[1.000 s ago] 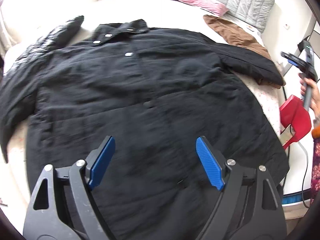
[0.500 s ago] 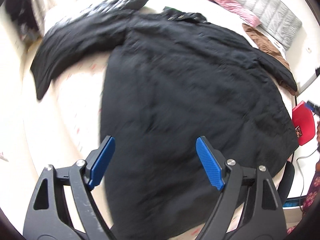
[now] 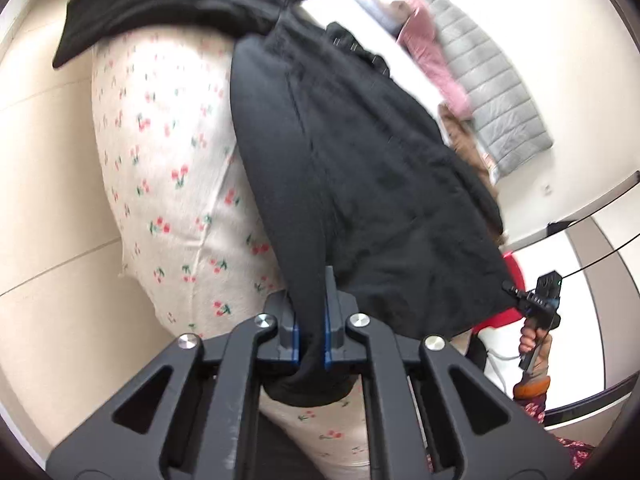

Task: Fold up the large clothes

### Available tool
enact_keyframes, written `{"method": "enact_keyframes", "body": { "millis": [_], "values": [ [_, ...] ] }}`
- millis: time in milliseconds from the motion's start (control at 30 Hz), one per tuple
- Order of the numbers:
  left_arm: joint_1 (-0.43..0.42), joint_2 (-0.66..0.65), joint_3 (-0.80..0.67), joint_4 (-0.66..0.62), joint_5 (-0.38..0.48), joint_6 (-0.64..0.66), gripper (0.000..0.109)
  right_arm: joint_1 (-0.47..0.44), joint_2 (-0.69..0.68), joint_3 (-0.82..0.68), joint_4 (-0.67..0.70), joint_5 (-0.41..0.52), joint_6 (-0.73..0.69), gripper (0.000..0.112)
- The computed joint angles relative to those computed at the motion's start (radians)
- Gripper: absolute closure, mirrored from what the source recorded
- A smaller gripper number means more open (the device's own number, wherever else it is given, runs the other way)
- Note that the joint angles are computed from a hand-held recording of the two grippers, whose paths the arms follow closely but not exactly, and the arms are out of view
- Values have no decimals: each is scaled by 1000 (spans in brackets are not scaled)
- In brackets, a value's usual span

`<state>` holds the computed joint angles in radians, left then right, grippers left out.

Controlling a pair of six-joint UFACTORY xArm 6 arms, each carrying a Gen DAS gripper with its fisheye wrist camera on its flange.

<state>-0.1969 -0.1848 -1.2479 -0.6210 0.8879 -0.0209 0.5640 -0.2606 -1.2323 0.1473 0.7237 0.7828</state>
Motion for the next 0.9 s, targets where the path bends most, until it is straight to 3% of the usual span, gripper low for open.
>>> {"method": "enact_keyframes", "body": {
  "millis": [100, 167, 200, 233, 300, 333, 400, 500, 600, 700, 900],
  "values": [
    [3, 6, -1, 72, 47, -49, 101, -10, -5, -13, -47, 89, 42, 104],
    [-3, 34, -8, 176, 120, -91, 98, -15, 49, -46, -66, 250, 69, 104],
    [-13, 44, -2, 215, 138, -109, 94, -8, 83, -66, -78, 315, 78, 101],
    [-18, 46, 5, 232, 142, -119, 90, 0, 105, -70, -93, 338, 84, 98],
    [-20, 33, 9, 275, 151, -147, 72, 11, 115, -91, -133, 353, 106, 92],
    [-18, 27, 3, 296, 160, -161, 69, 11, 123, -119, -144, 385, 111, 87],
    [-17, 11, -9, 368, 181, -190, 52, 11, 145, -180, -166, 454, 107, 69],
    [-40, 24, -86, 535, 207, -265, 41, 9, 178, -284, -217, 547, 119, 62],
    [-55, 41, -159, 606, 204, -286, 30, -20, 164, -321, -228, 523, 151, 54],
    [-75, 100, -268, 623, 188, -270, 26, -67, 144, -340, -227, 493, 173, 48],
    [-127, 347, -650, 621, 245, -229, 22, -187, 195, -444, -197, 416, 190, 46]
  ]
}}
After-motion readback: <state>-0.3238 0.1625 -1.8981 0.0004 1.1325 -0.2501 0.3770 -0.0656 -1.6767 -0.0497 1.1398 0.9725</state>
